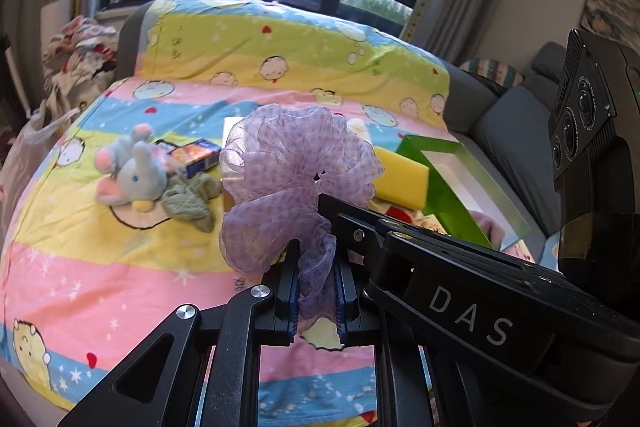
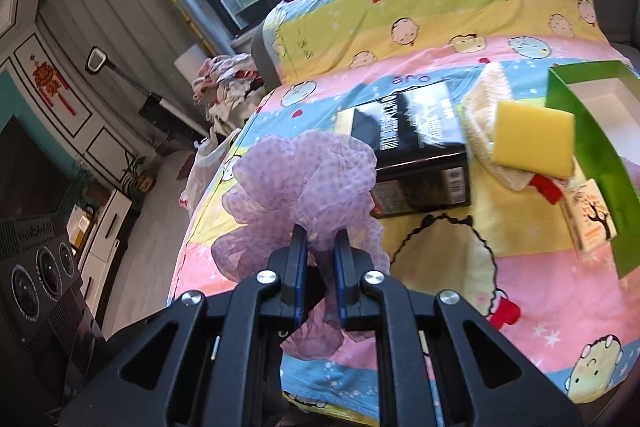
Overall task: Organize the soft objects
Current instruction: 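Carry the purple puff with the right gripper into the green box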
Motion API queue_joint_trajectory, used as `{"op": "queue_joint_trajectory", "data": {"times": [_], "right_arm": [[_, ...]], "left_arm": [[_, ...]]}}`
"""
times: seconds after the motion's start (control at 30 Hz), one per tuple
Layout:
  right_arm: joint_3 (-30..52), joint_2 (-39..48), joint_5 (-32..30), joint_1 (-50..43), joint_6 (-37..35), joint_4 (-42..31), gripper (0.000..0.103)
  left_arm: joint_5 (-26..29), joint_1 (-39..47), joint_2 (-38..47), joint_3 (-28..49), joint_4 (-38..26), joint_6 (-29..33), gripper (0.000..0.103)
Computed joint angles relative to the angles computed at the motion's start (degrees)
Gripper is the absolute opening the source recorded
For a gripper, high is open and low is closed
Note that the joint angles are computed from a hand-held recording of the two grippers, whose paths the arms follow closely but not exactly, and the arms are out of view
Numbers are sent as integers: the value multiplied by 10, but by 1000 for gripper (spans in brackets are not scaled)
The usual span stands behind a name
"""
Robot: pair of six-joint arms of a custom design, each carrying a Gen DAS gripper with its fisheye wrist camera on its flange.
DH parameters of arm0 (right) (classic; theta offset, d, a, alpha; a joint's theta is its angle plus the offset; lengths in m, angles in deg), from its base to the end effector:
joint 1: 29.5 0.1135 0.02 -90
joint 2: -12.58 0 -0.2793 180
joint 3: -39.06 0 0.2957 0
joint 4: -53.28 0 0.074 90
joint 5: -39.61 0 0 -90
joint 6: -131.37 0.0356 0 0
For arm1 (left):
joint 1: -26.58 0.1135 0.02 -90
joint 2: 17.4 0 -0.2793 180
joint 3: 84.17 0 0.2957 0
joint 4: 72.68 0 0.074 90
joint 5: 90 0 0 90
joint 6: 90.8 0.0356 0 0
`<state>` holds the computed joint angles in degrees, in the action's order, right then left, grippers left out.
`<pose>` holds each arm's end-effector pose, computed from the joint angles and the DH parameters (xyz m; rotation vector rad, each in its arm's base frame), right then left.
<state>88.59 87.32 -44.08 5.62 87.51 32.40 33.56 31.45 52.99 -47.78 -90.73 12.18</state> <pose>0.2394 0.1636 0.1782 0.2880 2.4217 0.5380 0.2360 0.0004 0.1295 0.4084 2.3223 -0.5735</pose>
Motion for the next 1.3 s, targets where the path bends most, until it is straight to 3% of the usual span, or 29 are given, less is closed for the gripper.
{"op": "queue_joint_trajectory", "data": {"times": [0.5,0.7,0.93,1.3], "right_arm": [[-64,-156,48,-35,11,-74,13],[-79,-203,54,-68,13,-103,13],[-105,-282,30,-150,-10,-141,13],[-93,-301,-35,-347,-98,-176,13]], "left_arm": [[-50,-134,-61,-14,10,-52,13],[-100,-208,-50,-3,31,-80,13],[-128,-288,0,33,59,-102,13],[-131,-393,144,149,92,-126,13]]}}
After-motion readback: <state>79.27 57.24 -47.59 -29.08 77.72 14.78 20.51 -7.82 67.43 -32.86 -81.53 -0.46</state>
